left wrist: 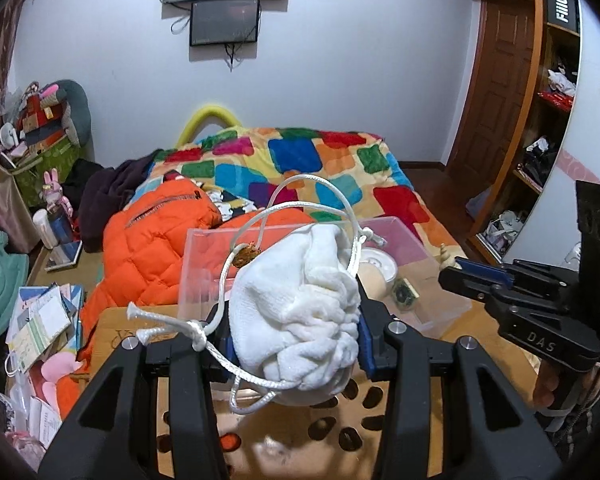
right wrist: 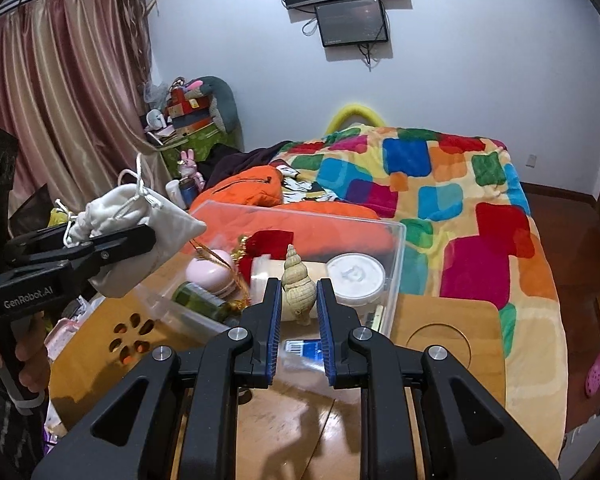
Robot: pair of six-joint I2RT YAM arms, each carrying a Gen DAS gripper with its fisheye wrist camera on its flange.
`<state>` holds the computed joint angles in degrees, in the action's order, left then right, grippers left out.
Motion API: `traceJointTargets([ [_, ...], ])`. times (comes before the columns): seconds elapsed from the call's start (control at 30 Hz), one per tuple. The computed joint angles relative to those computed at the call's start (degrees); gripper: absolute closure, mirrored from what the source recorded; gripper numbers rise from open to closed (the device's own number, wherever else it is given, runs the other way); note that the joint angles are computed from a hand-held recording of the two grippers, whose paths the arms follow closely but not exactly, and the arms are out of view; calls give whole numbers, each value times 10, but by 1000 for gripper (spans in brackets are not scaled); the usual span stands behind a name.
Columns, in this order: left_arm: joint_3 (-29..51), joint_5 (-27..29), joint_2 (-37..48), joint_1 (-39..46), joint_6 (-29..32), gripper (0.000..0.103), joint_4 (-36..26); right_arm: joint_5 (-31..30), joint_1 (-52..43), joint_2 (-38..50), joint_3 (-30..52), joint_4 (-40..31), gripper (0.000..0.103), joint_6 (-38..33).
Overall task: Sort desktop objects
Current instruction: 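Lift and carry the white pouch and seashell over the clear bin, then open the left tool to drop the pouch while the right tool releases the seashell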
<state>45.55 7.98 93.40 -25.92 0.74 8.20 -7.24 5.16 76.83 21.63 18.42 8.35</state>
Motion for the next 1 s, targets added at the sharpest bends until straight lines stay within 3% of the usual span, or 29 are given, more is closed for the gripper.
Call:
traceJointTargets([
  [0.73,90,-17,153,-16,-2,58,19,-20,-19,165,46,77,87,-6],
  [0.9,114,-36,188,-22,-3,51,2,2,-2,176,56,71,87,-11],
  [1.0,107,-69,191,-32,4,40,13,24,10,183,59,73,87,-8],
])
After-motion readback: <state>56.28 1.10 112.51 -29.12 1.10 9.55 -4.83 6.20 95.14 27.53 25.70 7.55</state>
